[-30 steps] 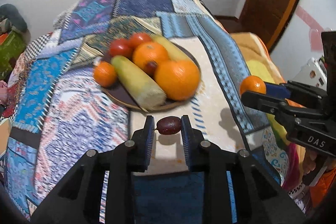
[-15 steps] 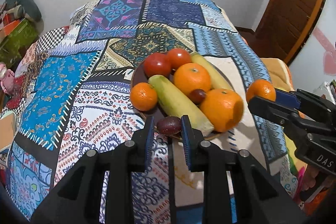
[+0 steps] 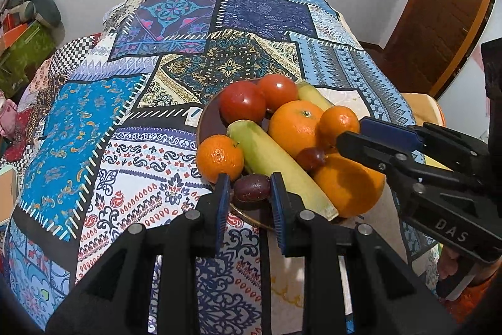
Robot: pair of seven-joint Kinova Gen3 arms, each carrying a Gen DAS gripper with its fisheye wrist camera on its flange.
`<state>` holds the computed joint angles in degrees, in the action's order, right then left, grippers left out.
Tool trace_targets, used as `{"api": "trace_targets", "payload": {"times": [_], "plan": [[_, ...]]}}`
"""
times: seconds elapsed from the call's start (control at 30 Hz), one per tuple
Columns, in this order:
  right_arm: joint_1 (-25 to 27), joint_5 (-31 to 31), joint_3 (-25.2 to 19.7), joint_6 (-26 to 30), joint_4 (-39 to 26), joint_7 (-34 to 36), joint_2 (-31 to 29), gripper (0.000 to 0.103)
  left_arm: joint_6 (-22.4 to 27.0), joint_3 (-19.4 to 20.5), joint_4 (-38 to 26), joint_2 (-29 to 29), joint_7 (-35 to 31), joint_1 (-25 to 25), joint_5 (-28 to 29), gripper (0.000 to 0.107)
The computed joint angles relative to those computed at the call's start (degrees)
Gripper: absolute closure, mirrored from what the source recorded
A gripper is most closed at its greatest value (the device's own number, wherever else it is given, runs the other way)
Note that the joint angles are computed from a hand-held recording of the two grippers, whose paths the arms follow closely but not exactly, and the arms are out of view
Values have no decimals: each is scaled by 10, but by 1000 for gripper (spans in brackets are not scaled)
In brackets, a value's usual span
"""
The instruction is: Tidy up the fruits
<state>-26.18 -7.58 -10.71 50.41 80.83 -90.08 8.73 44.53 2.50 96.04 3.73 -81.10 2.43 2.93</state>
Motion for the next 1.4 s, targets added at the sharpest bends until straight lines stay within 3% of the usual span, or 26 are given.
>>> {"api": "trace_targets", "payload": {"times": [0.13,0.3,0.43,0.73,1.0,1.17,1.27,1.4], "plan": [[7,-14,0,4,3,9,0,72,5,0,-3,4,-9,-3,10,81],[15,-27,1,6,13,14,-13,72,3,-2,1,-5,-7,-5,20,61],[19,-32,3,4,19,14,-32,72,5,-1,4,-25,-3,-3,18,61],[29,-33,6,-15,22,-1,-115,72,-11,15,8,-135,60,3,-38,61],[32,-10,-11,-42,35,-26,-216,70,-26,100,7,-259,142,-34,-129,61],[32,-9,-18,-59,51,-40,-273,65,-27,144,9,-322,158,-63,-143,59],[39,-10,-25,-70,63,-53,-308,58,-30,155,14,-360,157,-72,-137,52],[61,4,-49,-80,78,-78,-339,38,-35,163,26,-399,152,-88,-122,41]]}}
